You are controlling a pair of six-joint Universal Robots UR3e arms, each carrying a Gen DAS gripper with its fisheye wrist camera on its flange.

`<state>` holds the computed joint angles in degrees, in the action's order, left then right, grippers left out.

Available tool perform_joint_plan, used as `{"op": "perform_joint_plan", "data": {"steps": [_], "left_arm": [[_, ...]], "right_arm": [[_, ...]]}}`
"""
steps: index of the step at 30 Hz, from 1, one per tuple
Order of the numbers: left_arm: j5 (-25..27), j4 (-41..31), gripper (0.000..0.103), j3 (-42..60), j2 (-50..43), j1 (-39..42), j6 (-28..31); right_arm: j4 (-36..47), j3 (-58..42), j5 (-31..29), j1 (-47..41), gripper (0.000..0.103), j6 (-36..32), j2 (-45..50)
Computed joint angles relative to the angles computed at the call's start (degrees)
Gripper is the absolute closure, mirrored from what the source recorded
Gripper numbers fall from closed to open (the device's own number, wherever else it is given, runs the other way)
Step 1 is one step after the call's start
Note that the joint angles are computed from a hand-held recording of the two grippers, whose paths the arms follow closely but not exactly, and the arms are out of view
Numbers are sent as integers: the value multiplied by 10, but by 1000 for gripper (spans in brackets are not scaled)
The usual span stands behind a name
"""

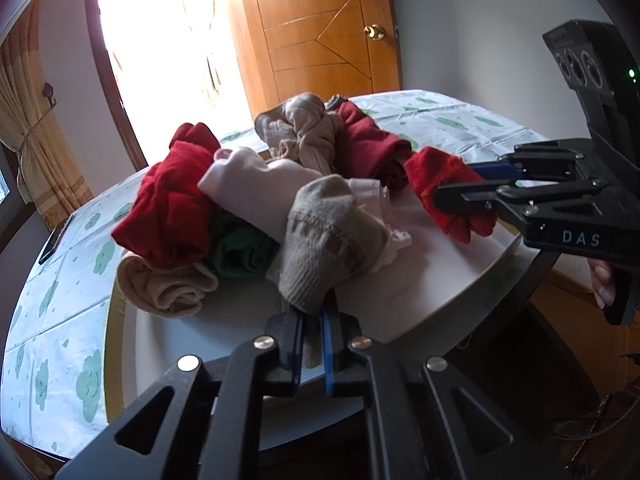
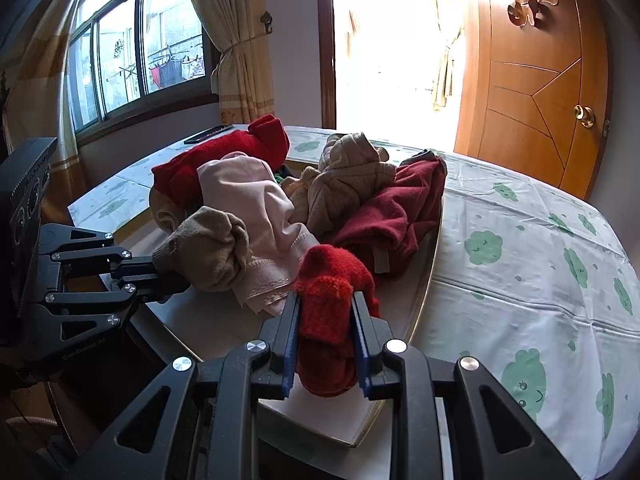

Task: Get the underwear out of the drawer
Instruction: 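Carry the red sock and beige sock over the beige tray with both grippers, then open both grippers to drop the red and beige socks into the tray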

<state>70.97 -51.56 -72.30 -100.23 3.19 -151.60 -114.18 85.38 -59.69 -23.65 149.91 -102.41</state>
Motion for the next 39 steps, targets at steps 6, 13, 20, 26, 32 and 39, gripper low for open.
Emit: {"op": "perform_joint_plan", "data": {"steps": [6, 13, 20, 26, 32, 39], "left_arm": [[2, 1, 98, 3, -7, -1, -2], [5, 7, 97, 0, -8, -6, -1], [14, 8, 94, 9, -13, -17, -2], [22, 33, 76, -10, -3, -19, -7], [9, 68, 40, -40, 18, -9, -17], [-21, 79, 39, -88, 62, 12, -14]], "right_arm": [[-19, 13, -24, 17, 77, 3, 2], [-33, 14, -46, 30, 77, 14, 7], [-40, 18, -53, 33, 77, 15, 7], [-50, 40, -36, 20, 60, 13, -12], [-55, 62, -14, 3, 44, 21, -36], [-24, 92, 13, -20, 41, 8, -87]]}}
